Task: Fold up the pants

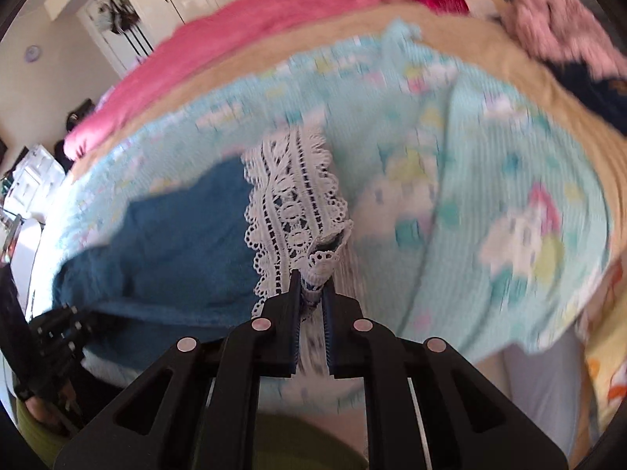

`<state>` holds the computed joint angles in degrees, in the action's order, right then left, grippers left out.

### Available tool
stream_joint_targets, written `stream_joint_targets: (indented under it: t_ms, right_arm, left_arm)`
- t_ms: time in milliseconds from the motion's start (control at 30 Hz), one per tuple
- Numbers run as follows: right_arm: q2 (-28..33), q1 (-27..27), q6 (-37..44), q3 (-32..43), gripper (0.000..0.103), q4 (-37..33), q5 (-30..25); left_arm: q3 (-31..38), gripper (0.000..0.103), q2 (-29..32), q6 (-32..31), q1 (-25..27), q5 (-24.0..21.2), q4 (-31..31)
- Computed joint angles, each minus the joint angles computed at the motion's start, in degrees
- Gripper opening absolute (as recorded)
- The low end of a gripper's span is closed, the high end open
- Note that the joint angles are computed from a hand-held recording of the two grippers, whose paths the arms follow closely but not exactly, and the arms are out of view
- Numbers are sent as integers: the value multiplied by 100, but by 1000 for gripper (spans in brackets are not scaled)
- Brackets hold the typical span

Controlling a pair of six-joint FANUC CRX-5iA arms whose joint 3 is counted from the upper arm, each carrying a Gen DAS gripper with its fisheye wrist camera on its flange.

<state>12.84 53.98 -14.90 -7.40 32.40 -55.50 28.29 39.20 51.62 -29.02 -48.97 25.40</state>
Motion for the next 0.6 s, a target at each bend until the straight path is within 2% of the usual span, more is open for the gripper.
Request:
stream_joint_targets:
  t_ms: [300,400,533,600]
  right_arm:
    - [-95,140,-460,-293,10,-53,177]
    - [-129,138,-490,-242,25,-186,19]
    - [-131,299,-403,-70,27,314,-660]
    - [-78,278,99,44,27,395,-503]
  left_arm:
    - [-244,0,-66,-81,57,-100,-74]
    - [-312,0,-96,-86,51,-84,-115]
    - [-324,0,-112,-83,50,-91,-130]
    - [-347,0,-131,-97,50,-79,-126]
